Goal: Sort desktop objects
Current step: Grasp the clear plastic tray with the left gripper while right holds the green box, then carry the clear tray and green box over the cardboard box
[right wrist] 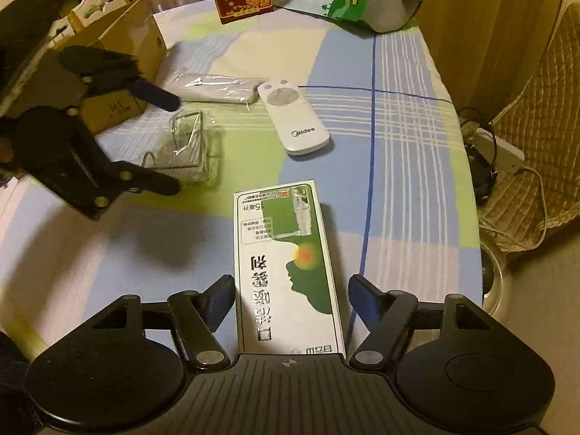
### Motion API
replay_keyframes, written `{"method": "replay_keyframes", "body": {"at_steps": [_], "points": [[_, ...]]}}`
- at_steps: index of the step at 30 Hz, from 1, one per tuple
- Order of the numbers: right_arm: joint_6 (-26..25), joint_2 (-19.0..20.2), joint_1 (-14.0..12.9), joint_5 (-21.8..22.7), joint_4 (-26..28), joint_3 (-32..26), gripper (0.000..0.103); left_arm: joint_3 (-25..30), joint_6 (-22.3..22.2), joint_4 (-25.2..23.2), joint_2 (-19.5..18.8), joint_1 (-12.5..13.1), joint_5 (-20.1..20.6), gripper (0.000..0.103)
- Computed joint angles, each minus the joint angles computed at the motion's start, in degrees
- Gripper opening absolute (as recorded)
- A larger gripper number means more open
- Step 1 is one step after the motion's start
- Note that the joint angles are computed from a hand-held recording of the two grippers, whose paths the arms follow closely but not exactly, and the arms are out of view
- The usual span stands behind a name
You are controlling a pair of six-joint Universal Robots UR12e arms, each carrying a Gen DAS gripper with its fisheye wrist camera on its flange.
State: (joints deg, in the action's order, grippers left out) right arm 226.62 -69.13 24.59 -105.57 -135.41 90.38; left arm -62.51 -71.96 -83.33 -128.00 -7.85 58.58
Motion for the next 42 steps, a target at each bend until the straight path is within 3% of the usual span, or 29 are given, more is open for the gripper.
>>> {"method": "replay_keyframes", "body": {"at_steps": [4, 7, 11, 13, 17, 20, 25, 30, 36, 42], "points": [[-0.03, 0.71, 0.15, -0.26, 0.68, -0.67, 0.072, 0.13, -0.78, 0.7, -0.72, -0.74, 1.15, 0.086], [-1.73, 1.57, 0.63, -2.16, 2.2, -1.88, 0.072, 0.31, -1.44, 0.99, -1.18, -1.03, 2.77, 0.071], [-3.34, 2.61, 0.97, -4.04, 4.85, -3.55, 0.071, 2.08, -1.63, -2.64, -1.64, -0.31, 3.24, 0.065], [-4.0, 3.01, 1.14, -5.05, 5.5, -4.2, 0.055, 1.86, -2.17, -2.64, -1.29, 0.23, 3.85, 0.064], [-2.54, 3.28, 0.83, -3.7, 7.31, -5.3, 0.055, 1.3, -4.71, -2.66, -0.24, 2.03, 3.52, 0.064], [4.3, 1.99, -0.57, 2.18, 2.05, -3.19, 0.055, 1.16, -7.43, -2.7, 0.69, 3.77, 1.84, 0.064], [18.89, 0.32, -3.0, 11.77, -12.75, 1.61, 0.055, 2.71, -13.04, -3.34, 1.51, 6.91, -1.85, 0.064], [26.82, 1.62, -4.22, 17.06, -24.25, 2.17, 0.055, 5.15, -18.97, -0.13, 1.38, 9.62, -4.57, 0.064], [28.62, 5.44, -5.24, 22.44, -31.61, -2.21, 0.055, 9.83, -25.28, 6.19, -0.61, 11.95, -6.53, 0.064], [21.48, 10.12, -6.45, 26.15, -29.96, -11.65, 0.055, 17.78, -27.21, 10.58, -5.07, 12.51, -6.04, 0.064]]}}
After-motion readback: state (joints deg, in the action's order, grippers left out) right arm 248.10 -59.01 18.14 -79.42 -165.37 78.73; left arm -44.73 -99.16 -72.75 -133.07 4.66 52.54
